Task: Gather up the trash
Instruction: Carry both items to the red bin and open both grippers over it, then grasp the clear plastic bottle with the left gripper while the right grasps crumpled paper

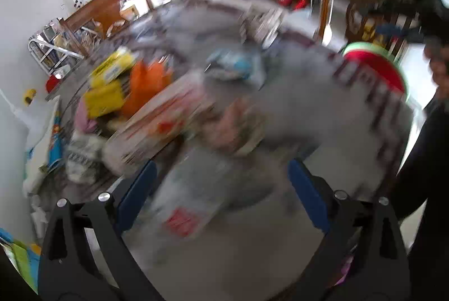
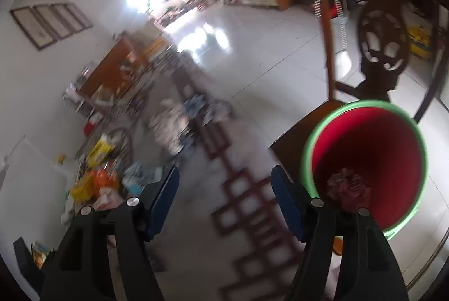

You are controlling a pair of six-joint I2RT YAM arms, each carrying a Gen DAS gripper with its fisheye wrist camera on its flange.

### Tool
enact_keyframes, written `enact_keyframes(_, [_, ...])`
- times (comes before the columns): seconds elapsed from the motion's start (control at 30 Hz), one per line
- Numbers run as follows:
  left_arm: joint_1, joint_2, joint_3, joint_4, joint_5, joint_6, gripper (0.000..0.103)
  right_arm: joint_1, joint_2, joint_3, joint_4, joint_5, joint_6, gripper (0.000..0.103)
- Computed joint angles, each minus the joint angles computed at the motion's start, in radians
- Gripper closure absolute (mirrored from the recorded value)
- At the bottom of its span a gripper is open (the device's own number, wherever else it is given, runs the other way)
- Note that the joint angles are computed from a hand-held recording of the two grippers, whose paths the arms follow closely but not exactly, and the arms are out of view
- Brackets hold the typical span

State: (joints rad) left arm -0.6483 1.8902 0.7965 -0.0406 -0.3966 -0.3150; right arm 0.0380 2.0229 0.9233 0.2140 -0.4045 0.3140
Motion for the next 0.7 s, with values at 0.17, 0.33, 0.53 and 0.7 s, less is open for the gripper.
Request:
enact_keyframes(0.17, [0.111, 0.049, -0.037, 0.015, 0.087, 0.067, 0.011, 0.087, 0.015, 0.024, -0.024, 0.031, -0.017, 0.037])
enact_keyframes(0.33, [0.158, 0.164, 0.005, 0.018, 0.148, 0.084, 0.012, 0.117, 0.038, 0.05, -0.046, 0.049, -0.021, 0.036])
enact_keyframes(0.53, [0.205, 0.13, -0.074, 0.159, 0.264, -0.063, 0.045, 0.145, 0.044, 0.058, -0.039, 0.055, -0.032, 0.036])
enact_keyframes(0.7, [0.238, 0.068, -0.244, 0.374, 0.338, -0.351, 0.048, 0.211, 0.036, 0.056, -0.024, 0.076, -0.058, 0.036])
